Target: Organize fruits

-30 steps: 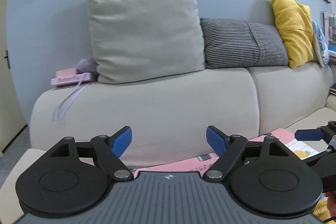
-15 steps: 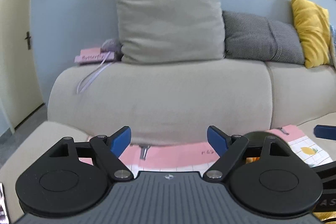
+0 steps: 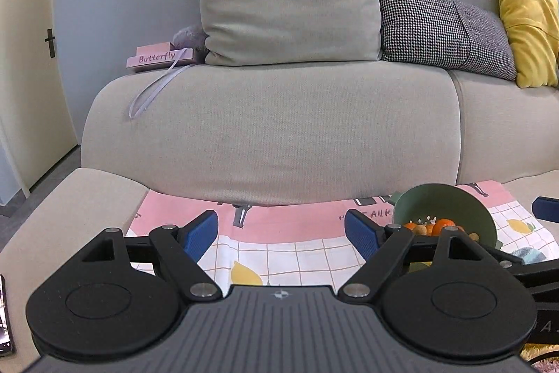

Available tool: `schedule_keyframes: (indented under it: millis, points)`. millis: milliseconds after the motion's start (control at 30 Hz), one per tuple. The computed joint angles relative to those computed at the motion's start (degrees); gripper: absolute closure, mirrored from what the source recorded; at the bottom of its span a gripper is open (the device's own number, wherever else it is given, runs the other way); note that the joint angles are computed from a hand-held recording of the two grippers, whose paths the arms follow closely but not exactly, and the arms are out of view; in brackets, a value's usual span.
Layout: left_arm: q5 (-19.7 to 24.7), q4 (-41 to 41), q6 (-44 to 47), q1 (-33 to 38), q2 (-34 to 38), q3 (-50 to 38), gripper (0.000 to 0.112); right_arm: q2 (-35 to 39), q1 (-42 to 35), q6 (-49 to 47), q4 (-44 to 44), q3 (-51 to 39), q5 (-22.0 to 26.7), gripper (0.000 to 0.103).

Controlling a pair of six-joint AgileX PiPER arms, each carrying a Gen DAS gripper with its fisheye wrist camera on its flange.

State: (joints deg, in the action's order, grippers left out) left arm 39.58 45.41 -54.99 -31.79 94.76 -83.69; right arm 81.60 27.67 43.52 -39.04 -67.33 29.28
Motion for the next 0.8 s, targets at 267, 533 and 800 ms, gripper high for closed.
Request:
schedule_keyframes:
  millis: [267, 533, 800]
  points:
    - [-0.12, -0.61, 0.83, 0.36, 0.03, -0.25, 0.016, 0.24, -0.07, 0.49, -0.43, -0.13, 0.18, 0.004]
    - [0.10, -1.03, 2.01, 0.12, 0.16, -0.42, 0.016, 0.26, -0.48, 0.07, 0.46, -0.39, 0.65, 0.004]
    - [0.63, -1.75, 2.84, -0.12, 0.43, -0.87, 0.016, 0.25, -0.47, -0.58, 1.16, -0.70, 1.16, 0.004]
